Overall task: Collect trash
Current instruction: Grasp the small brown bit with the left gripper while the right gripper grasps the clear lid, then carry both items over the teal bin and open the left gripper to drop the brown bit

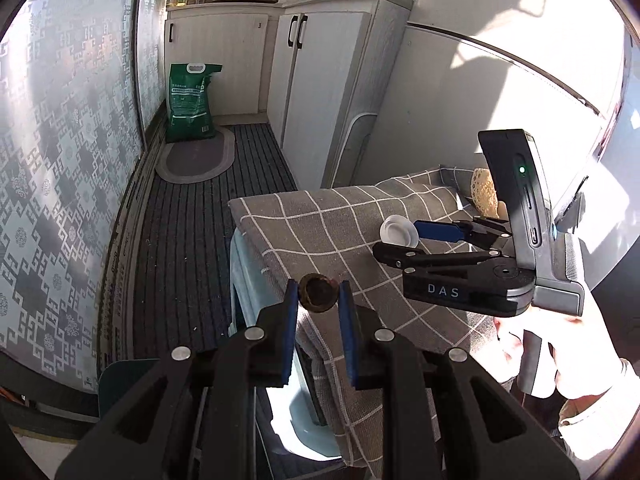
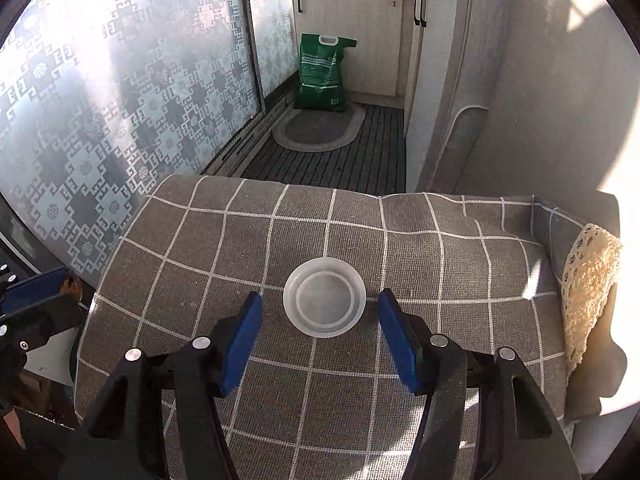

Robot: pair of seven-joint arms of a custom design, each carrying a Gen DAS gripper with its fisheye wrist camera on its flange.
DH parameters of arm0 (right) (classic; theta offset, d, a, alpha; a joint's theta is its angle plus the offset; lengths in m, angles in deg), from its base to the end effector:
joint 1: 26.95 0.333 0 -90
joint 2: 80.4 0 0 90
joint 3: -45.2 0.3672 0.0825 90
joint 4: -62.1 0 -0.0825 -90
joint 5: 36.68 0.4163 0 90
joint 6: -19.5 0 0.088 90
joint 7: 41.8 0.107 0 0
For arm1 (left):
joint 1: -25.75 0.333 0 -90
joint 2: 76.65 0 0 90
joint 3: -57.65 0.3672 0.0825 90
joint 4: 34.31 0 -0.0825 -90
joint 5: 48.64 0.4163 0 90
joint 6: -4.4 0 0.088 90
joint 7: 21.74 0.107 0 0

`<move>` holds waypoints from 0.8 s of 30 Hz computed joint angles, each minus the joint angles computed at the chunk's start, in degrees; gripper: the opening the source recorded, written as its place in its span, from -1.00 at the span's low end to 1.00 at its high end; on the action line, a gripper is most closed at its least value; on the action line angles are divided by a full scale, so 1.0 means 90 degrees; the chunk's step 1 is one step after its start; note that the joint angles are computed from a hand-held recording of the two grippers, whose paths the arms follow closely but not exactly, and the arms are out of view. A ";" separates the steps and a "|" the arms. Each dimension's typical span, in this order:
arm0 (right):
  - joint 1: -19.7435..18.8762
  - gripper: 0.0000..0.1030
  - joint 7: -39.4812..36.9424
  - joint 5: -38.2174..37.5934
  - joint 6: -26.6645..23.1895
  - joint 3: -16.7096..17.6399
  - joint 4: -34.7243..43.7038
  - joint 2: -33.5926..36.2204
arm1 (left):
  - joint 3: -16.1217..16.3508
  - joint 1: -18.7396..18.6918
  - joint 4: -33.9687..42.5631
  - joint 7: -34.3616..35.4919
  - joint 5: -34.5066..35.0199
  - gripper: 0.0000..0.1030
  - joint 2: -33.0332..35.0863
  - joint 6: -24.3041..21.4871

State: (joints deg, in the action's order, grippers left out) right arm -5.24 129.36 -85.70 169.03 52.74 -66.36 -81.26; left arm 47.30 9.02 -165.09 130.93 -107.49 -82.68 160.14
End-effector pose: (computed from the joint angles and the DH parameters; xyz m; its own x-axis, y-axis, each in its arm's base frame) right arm 0.4929 0.2950 0.4404 -0.2185 -0.9749 -0.0433 -0.7645 0.1986 -0.6133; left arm 0.5058 -0.2262 0.4762 -0.7045 -0.6892 0.1696 -0.5831 0.4258 -0.6918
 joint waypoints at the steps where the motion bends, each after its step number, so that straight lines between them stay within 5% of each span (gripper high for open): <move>1: 0.0012 0.08 -0.0020 0.0012 -0.0102 0.0012 0.0053 0.0032 | 0.0012 0.0009 -0.0010 0.0019 -0.0003 -0.58 -0.0022 -0.0024; 5: 0.0065 -0.23 -0.0008 0.0027 -0.0333 0.0005 0.0203 0.0110 | 0.0108 0.0069 -0.0072 0.0170 -0.0080 -0.58 -0.0106 -0.0108; 13: 0.0234 -0.23 -0.0119 0.0027 -0.0524 0.0041 0.0463 0.0188 | 0.0274 0.0244 -0.0185 0.0202 -0.0109 -0.58 -0.0274 -0.0204; 24: 0.0538 -0.23 -0.0115 0.0017 0.0019 0.0178 0.0710 0.0223 | 0.0459 0.0349 -0.0606 0.0307 -0.0036 -0.58 -0.0545 -0.0059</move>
